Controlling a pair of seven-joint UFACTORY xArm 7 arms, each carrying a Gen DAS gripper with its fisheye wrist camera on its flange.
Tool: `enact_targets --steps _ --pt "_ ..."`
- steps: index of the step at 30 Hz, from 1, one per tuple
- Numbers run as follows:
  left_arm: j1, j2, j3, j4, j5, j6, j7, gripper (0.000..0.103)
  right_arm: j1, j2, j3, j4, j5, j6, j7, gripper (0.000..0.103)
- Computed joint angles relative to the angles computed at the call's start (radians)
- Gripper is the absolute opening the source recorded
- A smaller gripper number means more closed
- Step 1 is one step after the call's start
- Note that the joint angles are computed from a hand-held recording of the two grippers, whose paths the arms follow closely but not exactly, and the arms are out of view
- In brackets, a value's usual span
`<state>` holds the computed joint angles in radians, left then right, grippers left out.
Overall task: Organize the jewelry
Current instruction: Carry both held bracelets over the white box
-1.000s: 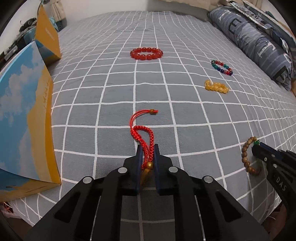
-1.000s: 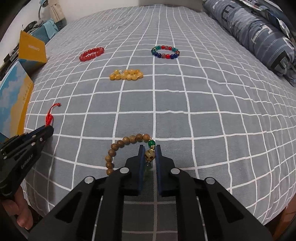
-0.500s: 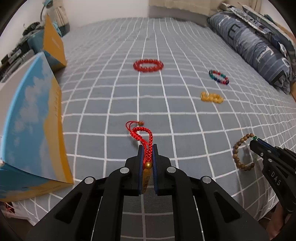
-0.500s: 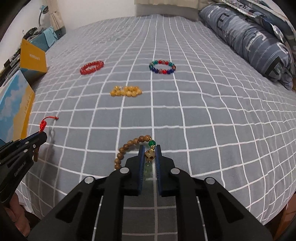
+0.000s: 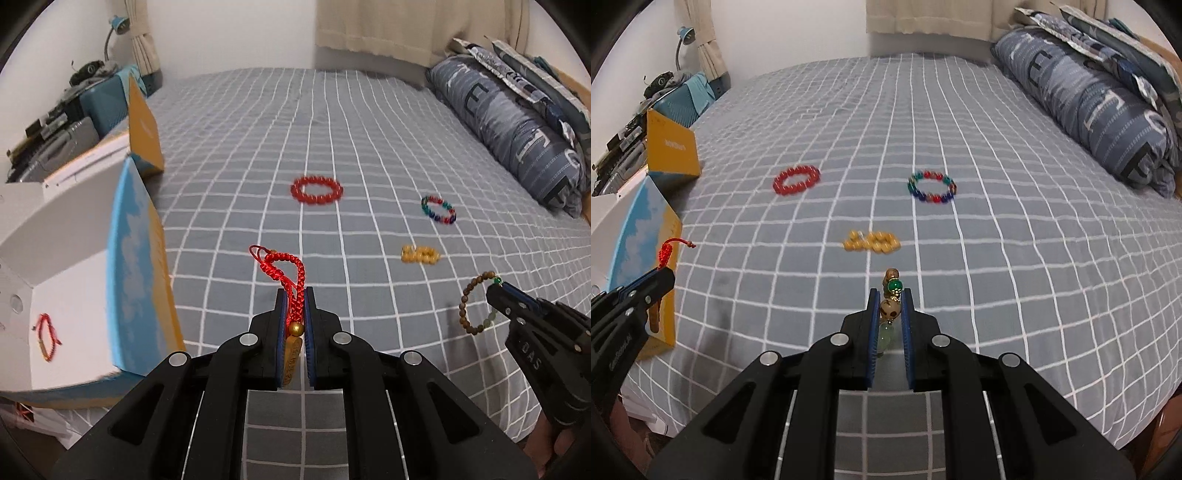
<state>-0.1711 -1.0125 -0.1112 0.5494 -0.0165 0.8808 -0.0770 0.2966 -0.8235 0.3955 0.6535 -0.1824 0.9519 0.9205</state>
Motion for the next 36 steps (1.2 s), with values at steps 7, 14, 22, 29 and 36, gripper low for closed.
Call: enact_targets --steps 7,14,22,29,36 --pt "0.039 0.019 0.024 0.072 0.023 0.023 0.008 0.008 -0.027 0.089 0.021 0.13 -0.034 0.013 -0.013 0.011" --pt "0.102 0.021 0.085 0.123 0.05 0.058 0.061 0.008 -0.039 0.225 0.061 0.287 -0.087 0.014 -0.005 0.011" --pt "0.203 0.014 0.158 0.171 0.08 0.082 0.124 0.008 -0.002 0.418 0.116 0.487 -0.193 0.03 0.044 0.011" --pt "0.3 0.027 0.243 0.211 0.105 0.091 0.202 0.008 0.075 0.642 0.183 0.701 -0.346 0.066 0.116 0.011" --pt "0.39 0.073 0.317 0.24 0.121 0.088 0.28 0.008 0.208 0.867 0.198 0.91 -0.488 0.123 0.15 0.011"
